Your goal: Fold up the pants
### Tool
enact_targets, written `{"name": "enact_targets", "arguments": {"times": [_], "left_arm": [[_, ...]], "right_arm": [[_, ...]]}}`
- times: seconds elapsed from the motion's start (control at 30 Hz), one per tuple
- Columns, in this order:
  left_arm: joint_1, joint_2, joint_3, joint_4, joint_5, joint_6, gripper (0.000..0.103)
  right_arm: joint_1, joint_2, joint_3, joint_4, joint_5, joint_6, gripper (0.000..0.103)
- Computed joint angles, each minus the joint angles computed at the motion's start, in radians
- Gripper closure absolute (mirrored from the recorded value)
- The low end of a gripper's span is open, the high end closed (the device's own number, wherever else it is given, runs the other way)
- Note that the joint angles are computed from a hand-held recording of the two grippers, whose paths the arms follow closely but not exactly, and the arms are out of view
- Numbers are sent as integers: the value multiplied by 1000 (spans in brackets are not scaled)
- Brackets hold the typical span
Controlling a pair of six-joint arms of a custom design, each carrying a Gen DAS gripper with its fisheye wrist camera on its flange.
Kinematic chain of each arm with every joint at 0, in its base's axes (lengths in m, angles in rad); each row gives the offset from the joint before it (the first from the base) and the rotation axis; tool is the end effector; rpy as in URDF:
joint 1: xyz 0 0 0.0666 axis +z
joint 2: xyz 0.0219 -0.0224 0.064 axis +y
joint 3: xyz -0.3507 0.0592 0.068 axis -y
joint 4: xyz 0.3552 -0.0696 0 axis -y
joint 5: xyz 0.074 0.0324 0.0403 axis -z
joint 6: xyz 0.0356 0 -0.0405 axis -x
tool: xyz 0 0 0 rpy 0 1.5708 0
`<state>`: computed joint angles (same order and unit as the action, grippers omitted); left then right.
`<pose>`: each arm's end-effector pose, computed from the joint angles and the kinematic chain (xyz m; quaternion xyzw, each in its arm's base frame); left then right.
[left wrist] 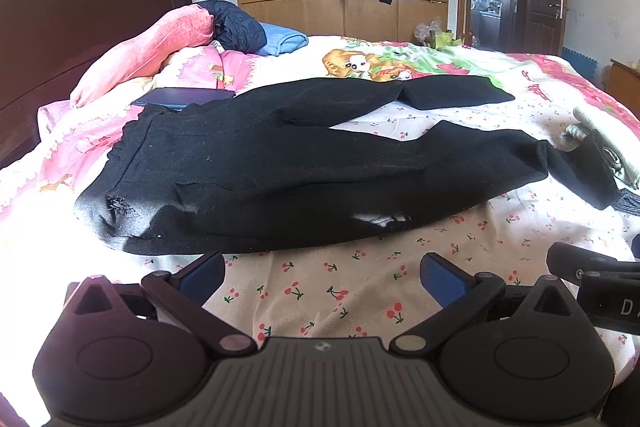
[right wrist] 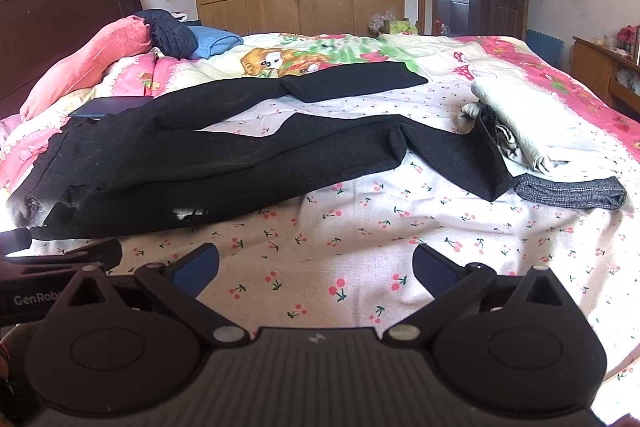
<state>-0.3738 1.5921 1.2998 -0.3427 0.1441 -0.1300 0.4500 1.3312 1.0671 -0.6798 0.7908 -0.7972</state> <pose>0.4870 -0.1970 0.3125 0.2533 0.8540 -0.1185 0.4387 0.3764 0.1533 0.3144 0.2686 0.8442 -0.1313 0.4450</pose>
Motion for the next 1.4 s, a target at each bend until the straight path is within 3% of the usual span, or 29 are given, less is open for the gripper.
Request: {"name": "enact_targets", "arguments": {"times": [0.17,0.77,1.03,1.17,1.4], "left_arm": [[7,-18,-27,37,-9,19,0],[12,-26,-27,29,-11,32,0],[29,-17,-17,80,-36,40,0],[31,-18,-27,127,-46,26,0],[16,-23,-39,115,-52,-40,0]], "right_arm": [[1,-3,-5,5,3,-7,1],[2,-15,-19,31,15,-3,1],[3,-13,-21,42,12,-3,1],[5,-10,-19,46,15,2,1],[6,-5,-14,56,24,22,1]]}}
